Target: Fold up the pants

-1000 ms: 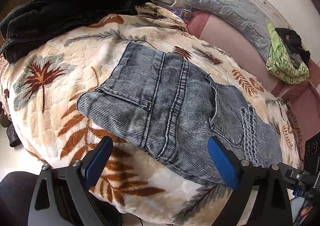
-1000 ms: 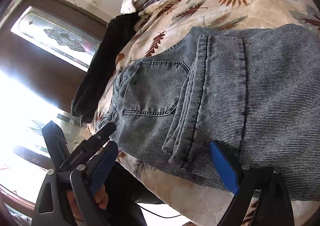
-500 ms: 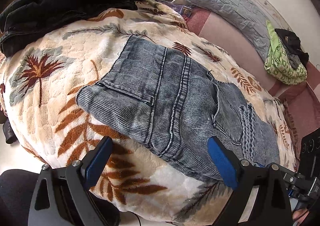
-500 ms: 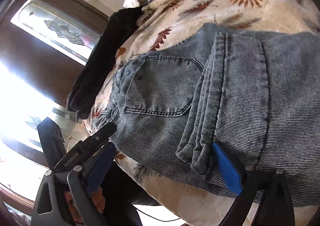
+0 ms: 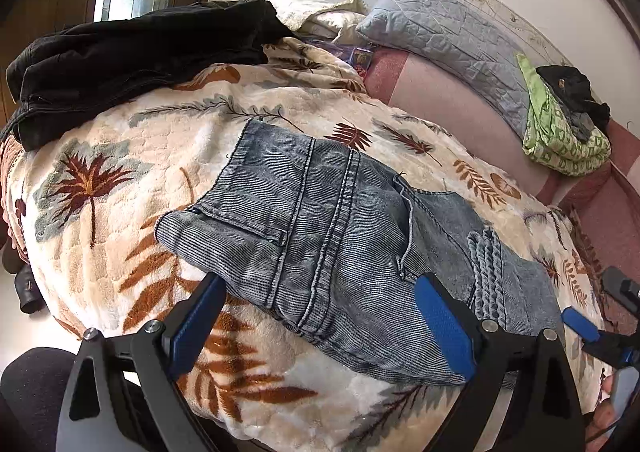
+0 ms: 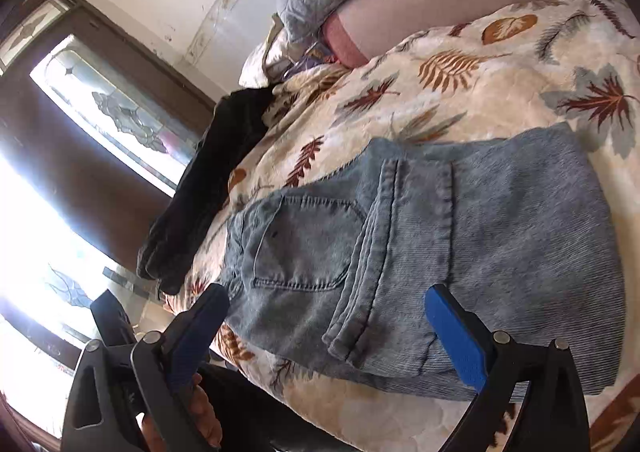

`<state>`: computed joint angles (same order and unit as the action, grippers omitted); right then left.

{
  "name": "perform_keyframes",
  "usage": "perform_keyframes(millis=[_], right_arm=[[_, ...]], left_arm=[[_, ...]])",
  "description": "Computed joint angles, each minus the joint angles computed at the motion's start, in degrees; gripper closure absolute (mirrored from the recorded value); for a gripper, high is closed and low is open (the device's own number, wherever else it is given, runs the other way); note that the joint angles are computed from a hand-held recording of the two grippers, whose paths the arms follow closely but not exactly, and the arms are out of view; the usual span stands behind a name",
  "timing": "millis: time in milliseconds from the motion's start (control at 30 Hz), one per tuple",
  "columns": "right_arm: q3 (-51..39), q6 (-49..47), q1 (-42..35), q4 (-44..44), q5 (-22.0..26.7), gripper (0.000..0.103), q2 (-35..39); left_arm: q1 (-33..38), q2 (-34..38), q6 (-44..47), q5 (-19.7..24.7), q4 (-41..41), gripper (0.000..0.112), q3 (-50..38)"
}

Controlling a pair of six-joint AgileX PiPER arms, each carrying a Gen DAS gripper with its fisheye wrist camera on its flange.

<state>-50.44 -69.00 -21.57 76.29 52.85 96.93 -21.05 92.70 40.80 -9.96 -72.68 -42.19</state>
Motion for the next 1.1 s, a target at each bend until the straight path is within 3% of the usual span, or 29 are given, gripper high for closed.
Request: perform_keyframes(millis=[100,167,267,433,633,1100], right_arm=[[-2.55,0.17,-2.05,-0.44,1.25,0.003,0.4],[-3.74,-0.06,-2.41,-1.26,0.61,0.003,1.91],[-5.41,5.05,1.32,-8.72,-7.75,0.003,4.87],[-3.69,2.61,4.22,-8.97,-14.55,0.003,7.19],[0.46,-1.72,8.22,-10.11,-22.47,0.0,4.1],[1.8,-3.83,9.57,-9.4,-24.99,0.0,3.31]], left_arm=[[-2.08,1.72,12.39,-1.81,-11.88,0.017,-1.68],[-3.41,2.03,14.29,-3.19,-13.59,0.017,-1.73],[-5.27,2.51,17.06,-5.72,-16.02,0.017,-1.81],[-7.19,5.0,24.32,-8.92,-22.08,0.017,-3.61],[-8.73,6.02,23.69,-11.34,-22.09,0.017,-4.39],[-10.59,6.64,24.41,-14.4,-22.31,0.017,-4.88]])
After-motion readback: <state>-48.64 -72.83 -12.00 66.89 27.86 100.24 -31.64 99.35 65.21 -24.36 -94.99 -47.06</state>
